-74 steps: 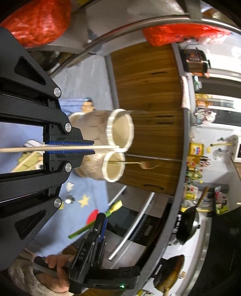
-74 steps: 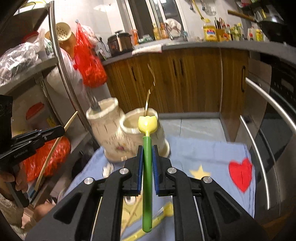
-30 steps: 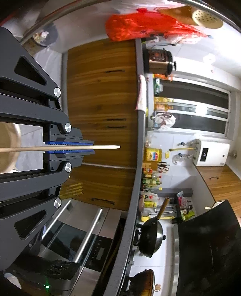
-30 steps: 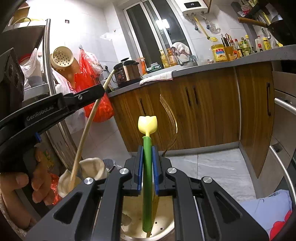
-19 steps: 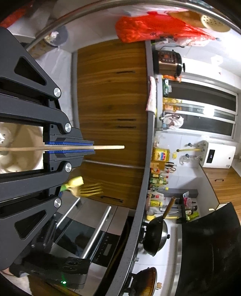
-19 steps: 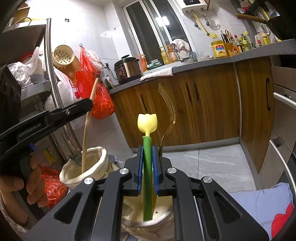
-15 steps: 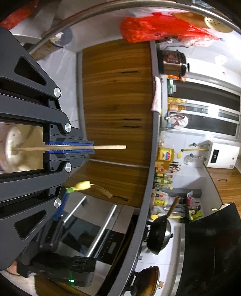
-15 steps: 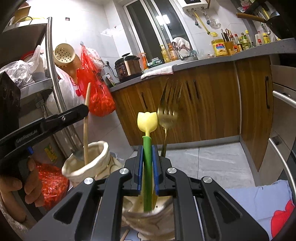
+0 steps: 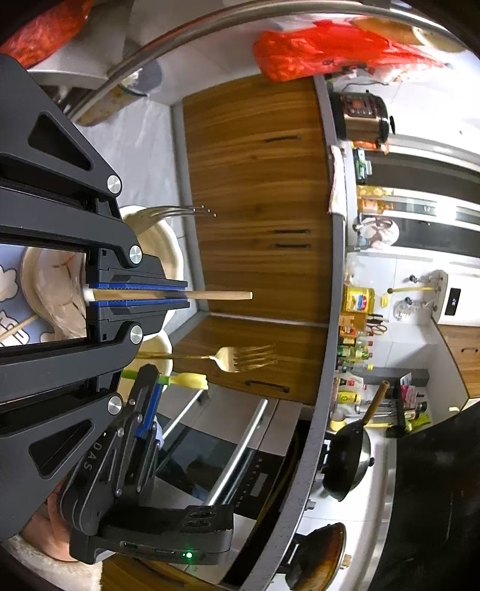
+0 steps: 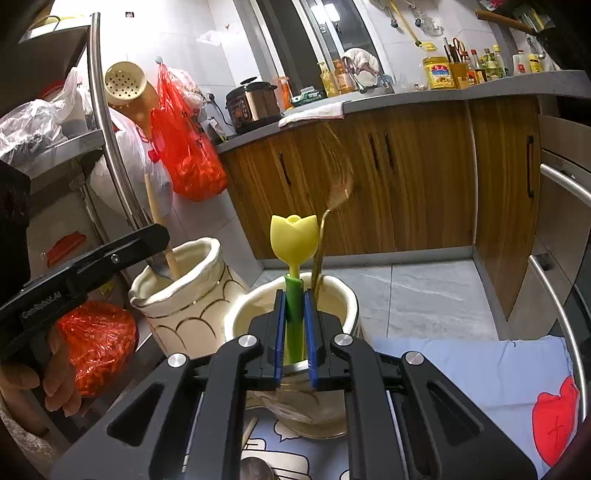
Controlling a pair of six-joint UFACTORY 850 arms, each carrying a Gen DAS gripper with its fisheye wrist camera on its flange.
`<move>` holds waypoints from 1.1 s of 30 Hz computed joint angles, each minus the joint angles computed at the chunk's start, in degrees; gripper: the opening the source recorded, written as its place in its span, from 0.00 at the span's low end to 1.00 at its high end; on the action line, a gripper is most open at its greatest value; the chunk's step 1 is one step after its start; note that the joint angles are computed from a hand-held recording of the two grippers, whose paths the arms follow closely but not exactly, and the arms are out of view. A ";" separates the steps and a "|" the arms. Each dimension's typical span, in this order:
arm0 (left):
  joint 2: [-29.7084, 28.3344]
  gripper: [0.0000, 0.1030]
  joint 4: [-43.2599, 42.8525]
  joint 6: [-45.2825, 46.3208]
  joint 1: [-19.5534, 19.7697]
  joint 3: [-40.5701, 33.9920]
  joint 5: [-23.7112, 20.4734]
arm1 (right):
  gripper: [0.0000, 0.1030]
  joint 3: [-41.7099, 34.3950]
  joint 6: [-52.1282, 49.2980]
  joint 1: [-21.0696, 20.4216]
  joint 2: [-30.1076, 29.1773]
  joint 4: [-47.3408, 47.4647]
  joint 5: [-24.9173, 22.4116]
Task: Organize utensils
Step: 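Open the right tool over the smaller cup while the left tool releases into the larger cup, then withdraw both open tools back over the cloth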
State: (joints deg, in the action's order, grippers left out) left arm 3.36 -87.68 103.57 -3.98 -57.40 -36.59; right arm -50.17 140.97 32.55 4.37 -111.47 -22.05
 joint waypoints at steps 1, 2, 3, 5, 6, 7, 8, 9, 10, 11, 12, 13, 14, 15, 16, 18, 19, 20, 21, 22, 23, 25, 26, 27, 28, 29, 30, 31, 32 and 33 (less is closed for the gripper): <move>-0.06 0.04 0.15 -0.15 0.01 -0.07 0.03 | 0.09 -0.11 -0.37 -0.03 -0.07 0.31 0.15; -0.05 0.04 0.19 -0.26 0.05 -0.09 -0.11 | 0.09 -0.16 -0.82 -0.03 -0.05 0.72 0.18; -0.13 0.04 0.31 -0.54 0.02 -0.17 0.07 | 0.09 -0.29 -1.54 -0.01 -0.11 1.41 0.22; -0.13 0.04 0.78 -1.26 -0.02 -0.30 0.21 | 0.09 -0.82 -2.85 -0.07 -0.38 2.82 0.59; -0.30 0.04 1.40 -2.04 -0.01 -0.57 0.22 | 0.10 -0.82 -2.86 -0.18 -0.34 2.95 0.89; -0.37 0.04 2.07 -2.80 -0.06 -0.73 0.29 | 0.10 -0.91 -3.25 -0.23 -0.34 3.47 1.15; -0.36 0.05 2.49 -3.20 -0.21 -0.81 0.75 | 0.11 -0.93 -3.86 -0.13 -0.34 4.12 0.91; -0.39 0.08 2.77 -3.43 -0.26 -0.94 1.06 | 0.13 -1.13 -5.11 -0.03 -0.36 5.30 0.70; -0.34 0.12 3.02 -3.66 -0.26 -0.97 1.20 | 0.18 -1.09 -5.42 0.08 -0.17 5.66 0.55; -0.19 0.19 2.93 -3.78 -0.14 -0.88 1.17 | 0.26 -1.04 -5.39 0.12 0.03 5.71 0.50; -0.18 0.19 3.06 -3.99 -0.03 -0.98 0.99 | 0.29 -0.94 -5.66 0.30 0.38 6.17 0.14; -0.09 0.19 3.26 -4.13 0.03 -1.05 1.02 | 0.29 -0.90 -6.00 0.43 0.66 6.54 -0.01; 0.15 0.19 3.51 -4.30 0.07 -1.01 1.07 | 0.29 -0.76 -6.30 0.51 0.98 6.86 -0.09; 0.30 0.19 3.76 -4.50 0.18 -1.02 0.95 | 0.33 -0.64 -7.17 0.70 1.43 7.84 -0.38; 0.59 0.21 3.99 -4.65 0.30 -0.95 0.94 | 0.35 -0.41 -7.63 0.90 2.04 8.51 -0.65; 1.52 0.29 4.93 -5.32 0.56 -0.61 0.99 | 0.41 0.17 -8.07 1.35 3.20 9.29 -1.23; 2.00 0.33 5.22 -5.48 0.70 -0.34 1.08 | 0.43 0.59 -9.53 1.83 4.18 10.89 -1.94; 2.38 0.41 5.32 -5.54 0.78 -0.12 1.19 | 0.46 0.87 -10.65 2.10 4.77 12.04 -2.41; 3.07 0.44 5.45 -5.63 1.11 0.36 1.11 | 0.53 1.23 -12.37 2.58 5.55 13.89 -3.21; 3.68 0.45 6.01 -6.08 1.47 0.75 0.85 | 0.56 1.68 -14.75 3.19 6.52 16.52 -4.23; 4.29 0.47 6.95 -6.77 1.77 1.08 0.61 | 0.60 1.99 -16.08 3.60 7.05 18.12 -4.92; 5.47 0.52 7.94 -7.55 2.18 1.84 0.54 | 0.68 2.81 -20.55 4.87 8.65 23.46 -7.13; 6.09 0.53 8.46 -7.96 2.48 2.25 0.34 | 0.73 3.21 -22.39 5.52 9.38 25.65 -8.23; 6.92 0.57 9.35 -8.60 2.86 2.85 0.17 | 0.75 3.64 -23.62 6.08 10.07 27.17 -9.13; 7.84 0.62 10.25 -9.33 3.16 3.56 0.38 | 0.76 4.22 -24.77 6.84 10.95 28.65 -10.30; 8.83 0.75 10.78 -9.88 3.41 4.39 0.89 | 0.79 4.64 -25.44 7.46 11.53 29.60 -11.33; 9.55 0.78 10.99 -10.17 3.68 5.02 0.92 | 0.81 5.16 -26.19 8.23 12.21 30.75 -12.61; 10.32 0.78 11.56 -10.63 4.10 5.66 0.54 | 0.82 5.67 -26.75 8.89 12.87 31.74 -13.63; 11.07 0.78 12.50 -11.34 4.44 6.26 0.26 | 0.84 6.36 -27.21 9.74 13.77 32.97 -14.74; 11.63 0.79 13.11 -11.86 4.59 6.71 0.24 | 0.87 6.94 -27.45 10.21 14.48 33.81 -15.33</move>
State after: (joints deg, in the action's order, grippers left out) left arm 14.99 -74.57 91.72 0.61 -50.69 -36.35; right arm -43.23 113.52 42.76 18.85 -77.66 -37.38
